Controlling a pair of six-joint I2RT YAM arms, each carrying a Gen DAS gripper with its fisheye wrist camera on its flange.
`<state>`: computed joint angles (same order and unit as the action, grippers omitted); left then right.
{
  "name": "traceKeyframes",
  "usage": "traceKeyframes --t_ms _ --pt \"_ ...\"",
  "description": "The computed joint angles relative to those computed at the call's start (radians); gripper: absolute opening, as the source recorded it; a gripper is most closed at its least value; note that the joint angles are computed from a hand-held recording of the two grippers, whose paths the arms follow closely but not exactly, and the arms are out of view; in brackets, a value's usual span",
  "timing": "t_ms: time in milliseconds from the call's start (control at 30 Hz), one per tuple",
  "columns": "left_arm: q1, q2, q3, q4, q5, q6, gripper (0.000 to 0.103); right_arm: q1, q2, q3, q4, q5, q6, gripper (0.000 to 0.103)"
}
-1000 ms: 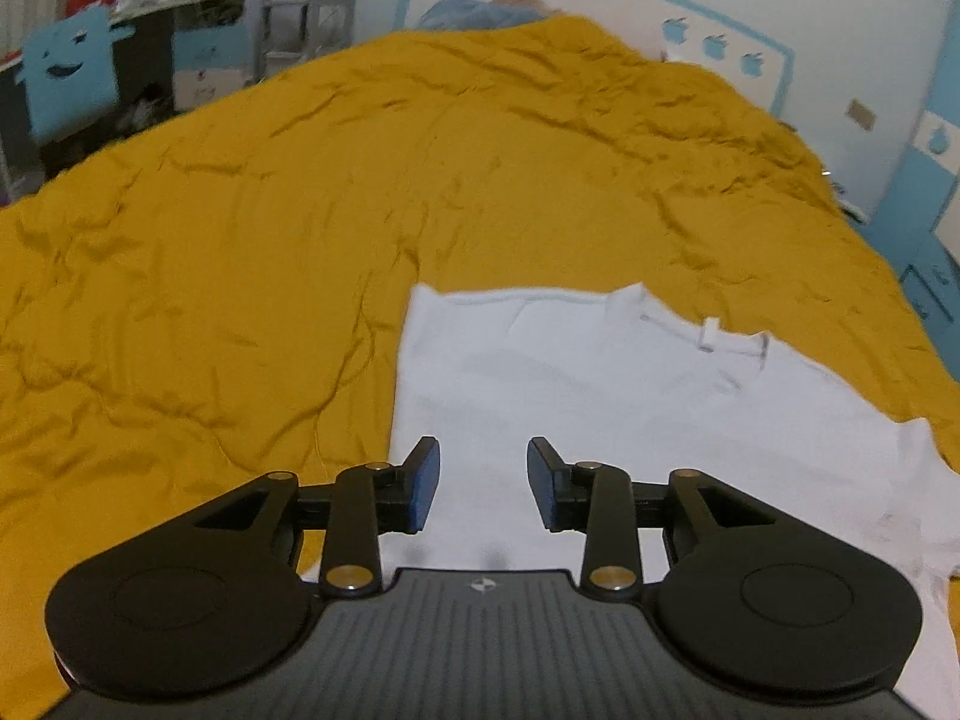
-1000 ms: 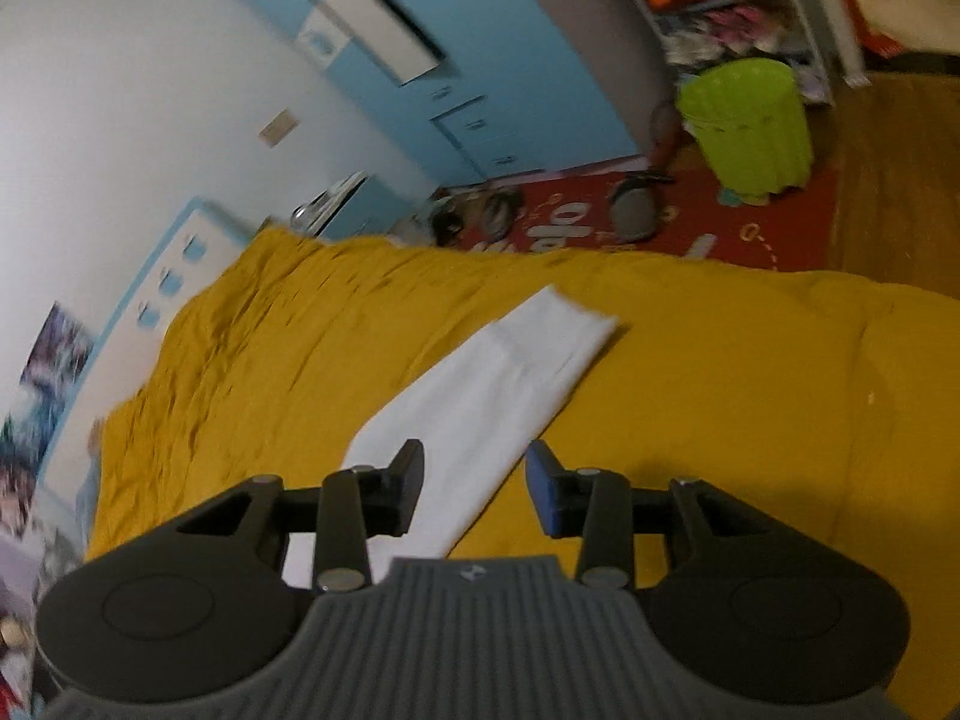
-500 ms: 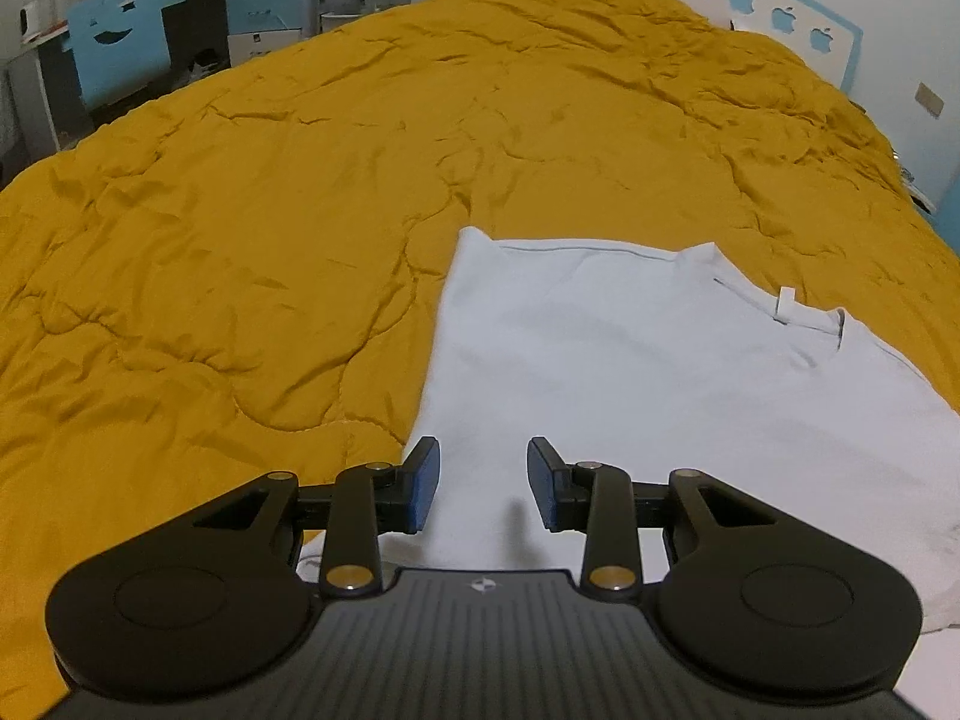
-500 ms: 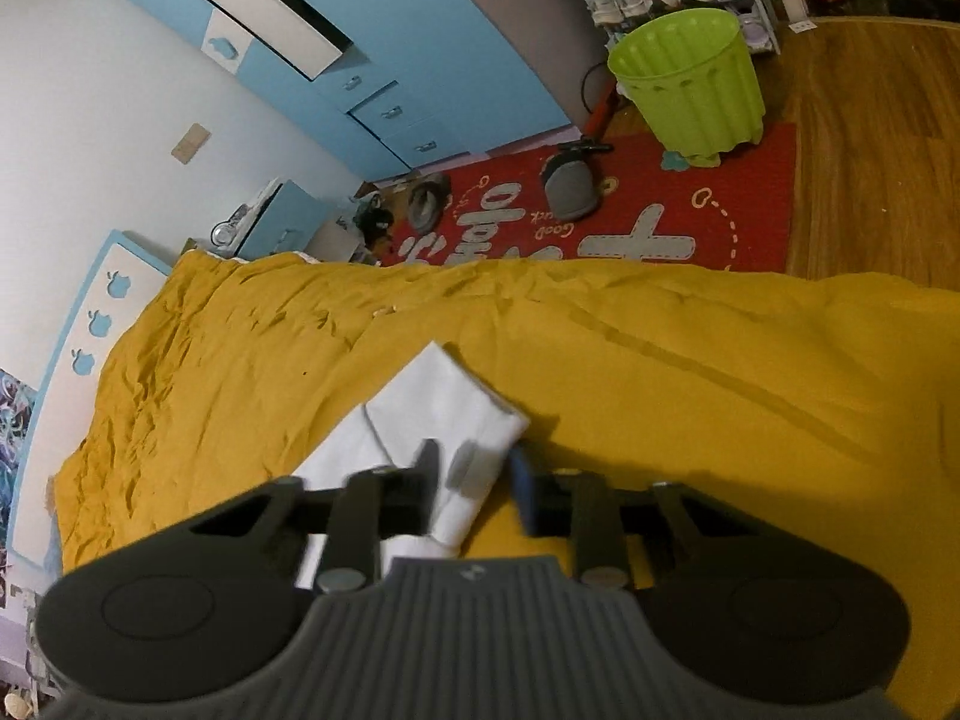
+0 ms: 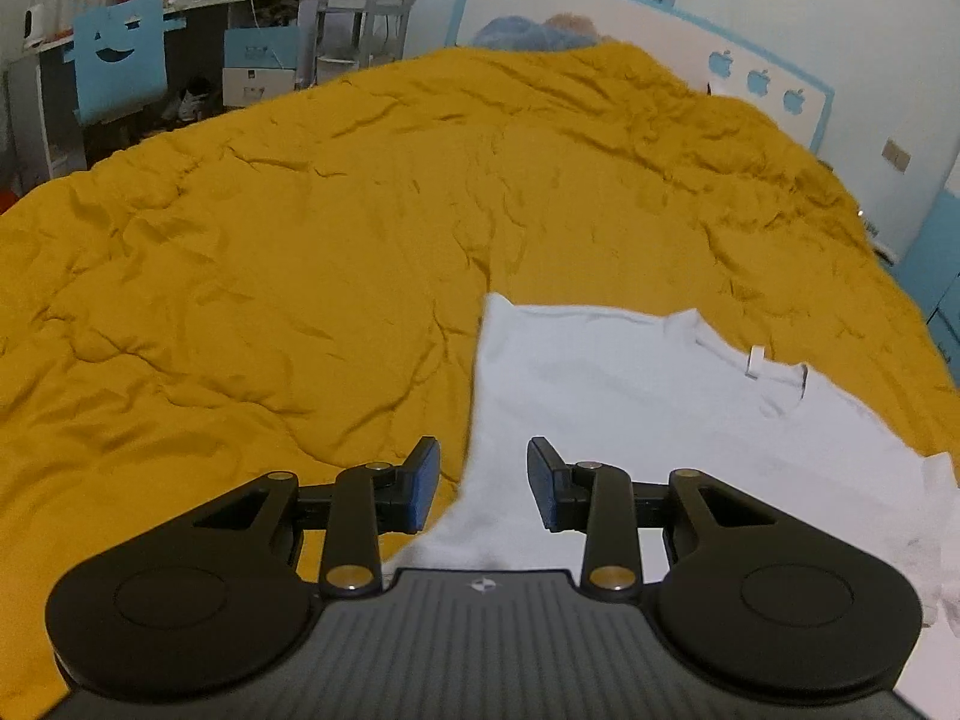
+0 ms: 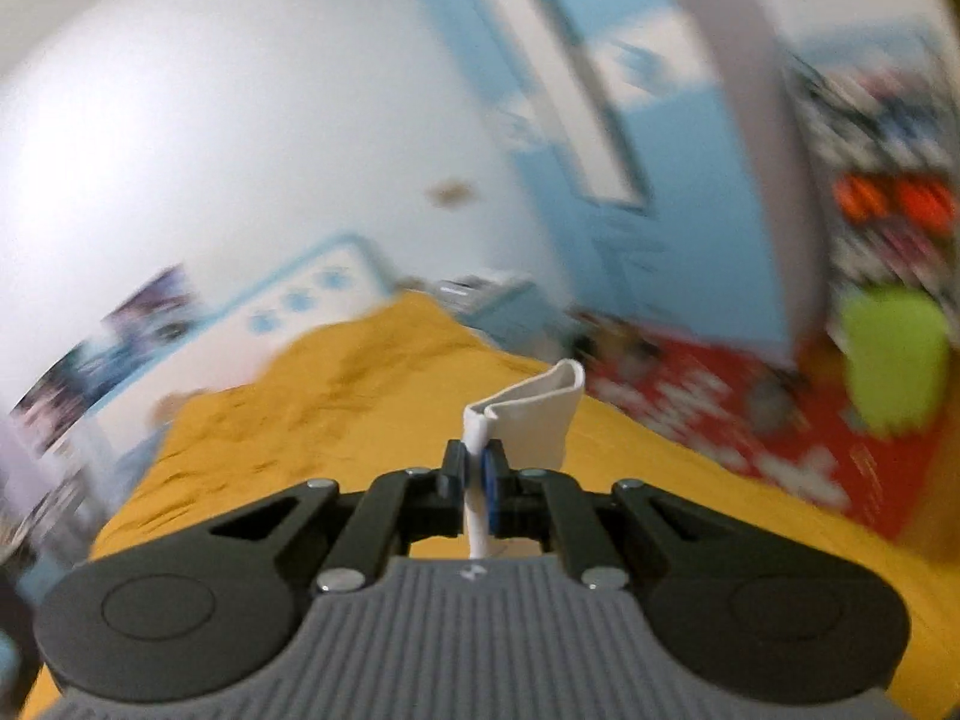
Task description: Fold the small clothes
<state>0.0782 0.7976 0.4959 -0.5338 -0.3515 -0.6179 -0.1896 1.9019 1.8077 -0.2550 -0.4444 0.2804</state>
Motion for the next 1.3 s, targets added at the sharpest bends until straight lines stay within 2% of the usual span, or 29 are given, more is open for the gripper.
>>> traceKeyframes --t_ms 133,300,433,533,633,700,833,933,1033,1067,1133,1200,1300 --pt "0.133 -0.127 -0.008 -0.033 0.124 0.078 0.041 0.241 -0.147 -0.002 -0.029 0.092 -0.023 0.001" --pt "0.365 -0.225 0.027 -0.094 0.341 0.218 0.041 0.569 -0.177 0.051 -0.092 0.265 -0.028 0.001" --pt "0.575 -0.267 0.042 -0.13 0.527 0.34 0.041 0.801 -0.129 0.048 -0.077 0.394 0.005 0.001" --pt "0.712 -0.249 0.038 -0.129 0.642 0.419 0.041 0.96 -0.067 -0.015 0.0 0.498 0.012 0.0" --pt "0.816 -0.215 0.02 -0.113 0.725 0.468 0.041 1.083 0.025 -0.059 0.044 0.569 0.056 0.0" --pt "0.854 -0.185 0.003 -0.09 0.756 0.489 0.041 1.139 0.131 -0.027 0.036 0.584 0.099 0.0" --pt "0.899 -0.133 -0.033 -0.041 0.802 0.518 0.04 1.214 0.303 0.003 0.028 0.545 0.162 0.0" --pt "0.914 -0.095 -0.064 0.002 0.854 0.518 0.04 1.237 0.396 0.008 0.042 0.457 0.191 0.001" --pt "0.925 -0.027 -0.086 0.064 0.937 0.5 0.04 1.252 0.44 -0.028 0.093 0.376 0.212 0.011" --pt "0.916 -0.008 -0.092 0.085 0.949 0.485 0.04 1.252 0.449 -0.045 0.118 0.342 0.217 0.02" --pt "0.903 0.026 -0.106 0.13 0.978 0.456 0.041 1.242 0.454 -0.076 0.156 0.278 0.217 0.031" --pt "0.882 0.073 -0.114 0.18 0.999 0.429 0.043 1.231 0.445 -0.103 0.182 0.24 0.206 0.032" --pt "0.821 0.151 -0.124 0.266 1.0 0.383 0.048 1.198 0.41 -0.152 0.216 0.171 0.2 0.042"
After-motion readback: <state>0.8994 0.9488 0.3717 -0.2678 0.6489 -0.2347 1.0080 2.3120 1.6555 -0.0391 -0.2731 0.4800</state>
